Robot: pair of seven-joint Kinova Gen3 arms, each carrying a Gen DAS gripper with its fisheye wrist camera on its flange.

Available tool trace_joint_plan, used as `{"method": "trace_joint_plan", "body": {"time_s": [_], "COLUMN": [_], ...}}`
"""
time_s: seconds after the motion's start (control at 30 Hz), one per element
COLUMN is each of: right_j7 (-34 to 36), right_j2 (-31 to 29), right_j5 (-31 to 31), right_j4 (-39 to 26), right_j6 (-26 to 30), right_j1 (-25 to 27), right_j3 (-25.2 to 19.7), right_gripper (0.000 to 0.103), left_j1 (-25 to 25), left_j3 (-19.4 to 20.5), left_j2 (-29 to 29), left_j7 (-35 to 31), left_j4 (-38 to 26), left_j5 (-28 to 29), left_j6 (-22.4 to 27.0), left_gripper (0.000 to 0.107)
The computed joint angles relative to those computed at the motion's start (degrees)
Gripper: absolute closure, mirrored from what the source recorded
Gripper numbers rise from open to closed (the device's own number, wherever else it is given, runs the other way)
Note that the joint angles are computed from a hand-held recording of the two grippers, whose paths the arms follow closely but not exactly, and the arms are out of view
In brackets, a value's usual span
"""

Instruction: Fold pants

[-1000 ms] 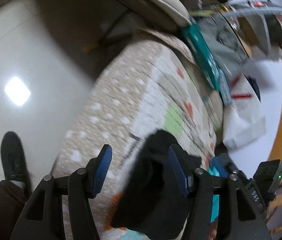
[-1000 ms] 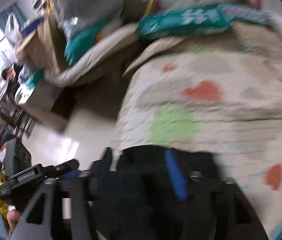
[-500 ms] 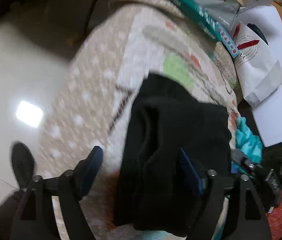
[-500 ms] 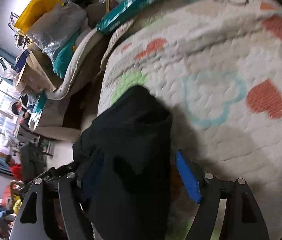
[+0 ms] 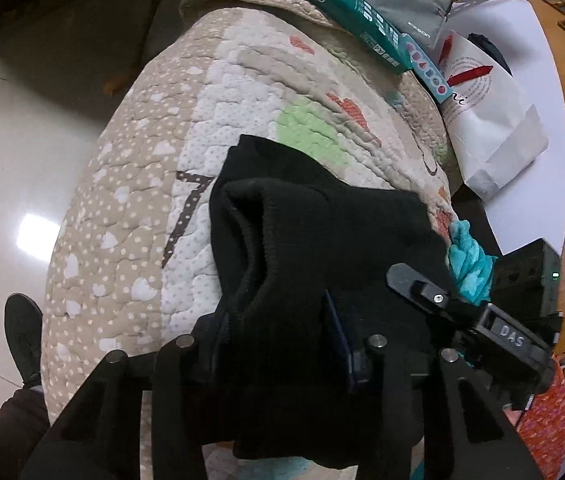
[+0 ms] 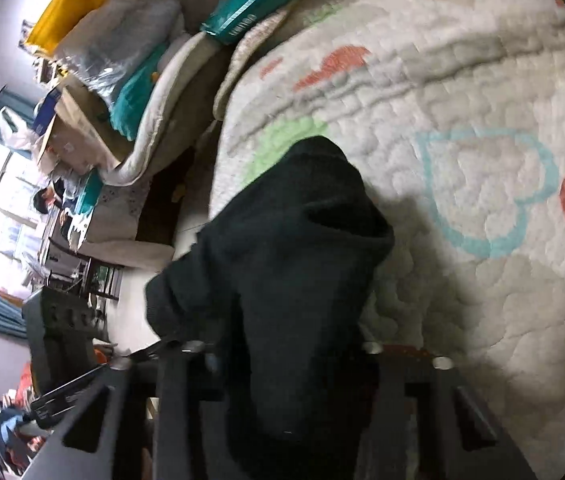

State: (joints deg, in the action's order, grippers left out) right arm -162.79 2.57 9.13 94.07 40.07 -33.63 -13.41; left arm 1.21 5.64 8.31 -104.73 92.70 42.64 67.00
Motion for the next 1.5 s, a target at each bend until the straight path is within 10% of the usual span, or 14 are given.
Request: {"method": "trace_joint_plan", "body": {"time_s": [0.3, 0.43, 0.53, 0.67, 0.97, 1.17, 1.5], "right_j7": [6.10, 10.17, 6.85, 0.90, -2.51, -9.66, -27.11], "right_j2": [1.30, 5.31, 3.91, -1.20, -0.49, -3.81, -6.55], "right_j5": [0.67, -2.91, -2.10, 2.48, 9.26, 18.25, 27.49], "right_j4": [-7.13, -10.79, -7.65, -1.73, -4.37, -3.61, -0.99], "right_j6": [5.64, 11.35, 10.30, 7.18, 16.39, 21.60, 32.84], "right_j1": [3.21, 4.18, 4.75, 4.35, 1.58, -2.61, -10.00], "right_j3": [2.43, 4.92, 4.71, 3.37, 0.03, -4.06, -13.44], "right_gripper": [0.070, 0.054, 0.043, 0.037, 0.033, 0.031, 0.027], "left_j1": [5.76, 10.93, 5.44, 2.12, 18.82, 8.78, -9.35], "left_j3": [-2.37, -7.48, -1.84, 3.23, -7.55, 4.06, 26.74], "left_j2": [4.65, 8.90, 9.96, 7.62, 12.35, 8.00, -16.35], "left_j7": [3.96, 10.54, 13.32, 13.80, 23.65, 24.45, 25.23], "left_j4": [-7.19, -10.87, -10.94, -11.67, -21.66, -17.28, 6.63], "left_j5": [3.18, 0.18, 0.22, -4.34, -22.63, -25.04, -39.84], "left_j6": [-3.07, -2.21, -0.87, -4.54, -5.42, -9.60, -32.53], "left_gripper": [0.065, 0.056, 0.050, 0.050, 0.026, 0.025, 0.025]}}
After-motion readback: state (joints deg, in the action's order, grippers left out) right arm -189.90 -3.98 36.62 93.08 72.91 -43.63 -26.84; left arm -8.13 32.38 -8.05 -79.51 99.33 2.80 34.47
